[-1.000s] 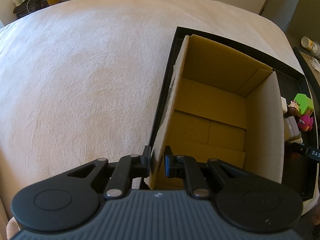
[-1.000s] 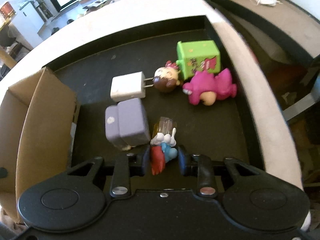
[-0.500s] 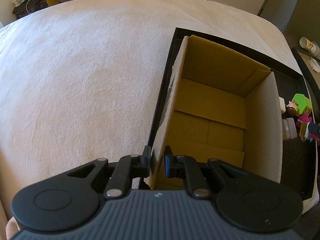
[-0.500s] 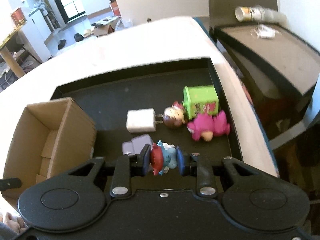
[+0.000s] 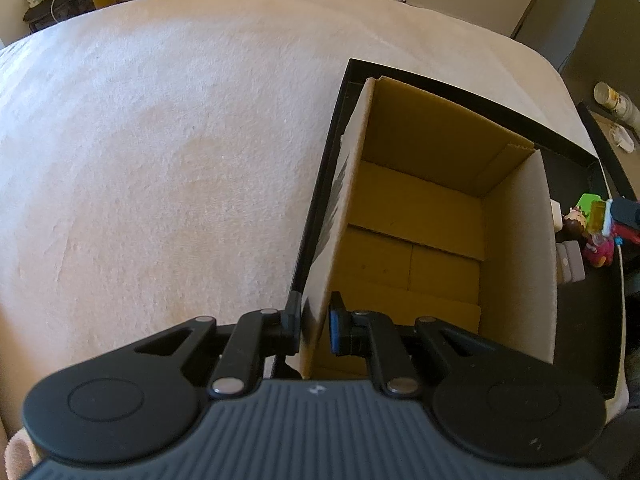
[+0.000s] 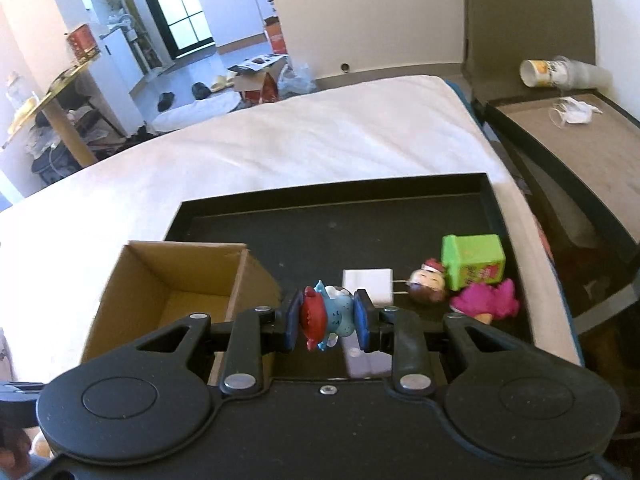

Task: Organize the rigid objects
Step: 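Lift the figurine with the right gripper and carry it over the box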

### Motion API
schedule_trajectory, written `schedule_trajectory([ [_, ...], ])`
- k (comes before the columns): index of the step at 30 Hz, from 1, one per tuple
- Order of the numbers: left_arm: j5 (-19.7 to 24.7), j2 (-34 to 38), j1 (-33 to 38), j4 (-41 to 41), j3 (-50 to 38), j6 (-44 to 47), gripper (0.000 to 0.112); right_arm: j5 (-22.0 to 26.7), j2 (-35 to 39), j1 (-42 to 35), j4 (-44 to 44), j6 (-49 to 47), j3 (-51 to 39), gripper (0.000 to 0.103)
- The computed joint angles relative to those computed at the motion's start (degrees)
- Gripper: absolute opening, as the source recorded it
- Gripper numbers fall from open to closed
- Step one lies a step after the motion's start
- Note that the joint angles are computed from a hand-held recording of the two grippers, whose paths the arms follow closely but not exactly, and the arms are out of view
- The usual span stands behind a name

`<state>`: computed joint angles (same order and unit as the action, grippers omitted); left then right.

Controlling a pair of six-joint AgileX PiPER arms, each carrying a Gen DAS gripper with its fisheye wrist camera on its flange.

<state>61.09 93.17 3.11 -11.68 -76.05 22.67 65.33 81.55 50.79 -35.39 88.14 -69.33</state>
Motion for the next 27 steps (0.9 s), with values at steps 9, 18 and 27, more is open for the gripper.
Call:
schedule_trajectory([
  [9,1.3,0.3,1.0,-1.7,-0.4,1.1,0.013,-1.2,5.1,0.5,0.2,-2.4,-7.2,0.027],
  [18,2.6,1.0,1.6,-3.1,-0.9,2.2,0.013,-2.6,10.9,0.7,0.5,-5.5,-14.9,0.027],
  [27,3.0,2.7,1.5,-2.6,-1.9,0.9,0.013,-3.6,17.9,0.4,4.1,-8.8,-21.6,0.027],
])
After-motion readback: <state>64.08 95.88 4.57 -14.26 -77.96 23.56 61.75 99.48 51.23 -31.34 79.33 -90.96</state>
